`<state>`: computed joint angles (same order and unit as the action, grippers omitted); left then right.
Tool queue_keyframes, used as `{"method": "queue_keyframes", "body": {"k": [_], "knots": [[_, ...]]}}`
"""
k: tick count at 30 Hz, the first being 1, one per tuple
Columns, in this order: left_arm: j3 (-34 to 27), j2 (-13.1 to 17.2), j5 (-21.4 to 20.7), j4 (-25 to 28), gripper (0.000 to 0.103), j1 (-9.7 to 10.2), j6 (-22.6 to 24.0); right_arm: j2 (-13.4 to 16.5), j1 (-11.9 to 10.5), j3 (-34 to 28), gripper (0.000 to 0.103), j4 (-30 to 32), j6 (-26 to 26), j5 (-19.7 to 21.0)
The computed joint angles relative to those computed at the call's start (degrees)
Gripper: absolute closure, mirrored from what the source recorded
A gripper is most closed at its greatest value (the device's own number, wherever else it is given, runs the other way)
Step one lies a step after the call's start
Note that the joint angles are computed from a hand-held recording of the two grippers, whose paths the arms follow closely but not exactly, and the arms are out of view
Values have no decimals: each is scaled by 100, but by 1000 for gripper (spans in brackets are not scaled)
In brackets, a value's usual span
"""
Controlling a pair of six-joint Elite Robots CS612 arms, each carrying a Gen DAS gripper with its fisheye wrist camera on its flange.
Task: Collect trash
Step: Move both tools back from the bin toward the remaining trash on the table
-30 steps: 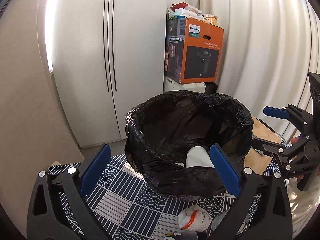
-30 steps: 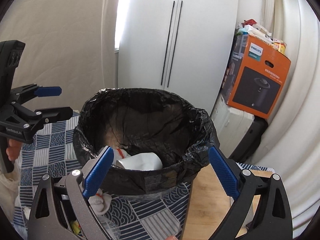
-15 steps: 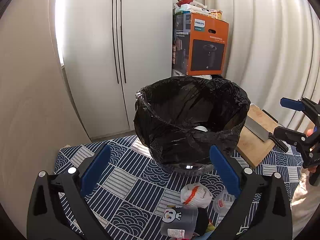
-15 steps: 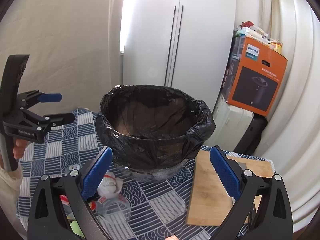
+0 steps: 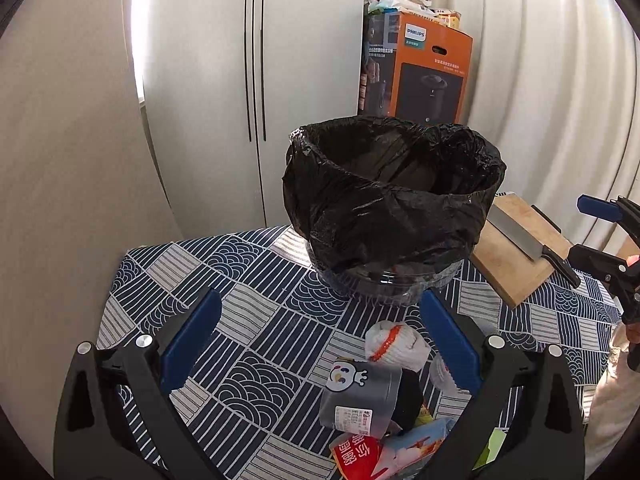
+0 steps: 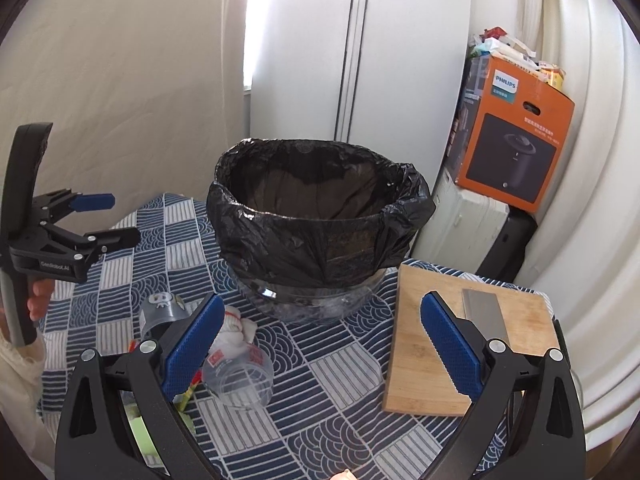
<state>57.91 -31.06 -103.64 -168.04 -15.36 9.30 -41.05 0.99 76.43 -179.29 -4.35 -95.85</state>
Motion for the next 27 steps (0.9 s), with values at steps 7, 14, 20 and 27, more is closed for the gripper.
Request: {"method": "queue_keyframes", "body": {"k": [7, 14, 20, 27], "knots": [[370, -157, -77, -37, 6, 70, -152, -34, 73, 144, 9, 124, -43, -5], [860, -366, -42, -199, 6, 123, -98, -63, 139, 318, 9, 170, -58, 121], [1207, -493, -18, -351, 6, 170, -89, -75, 185, 467, 9, 244, -3, 401], [1464, -557, 28, -497, 6, 200, -66, -77, 215, 658, 9, 323, 70, 845]]}}
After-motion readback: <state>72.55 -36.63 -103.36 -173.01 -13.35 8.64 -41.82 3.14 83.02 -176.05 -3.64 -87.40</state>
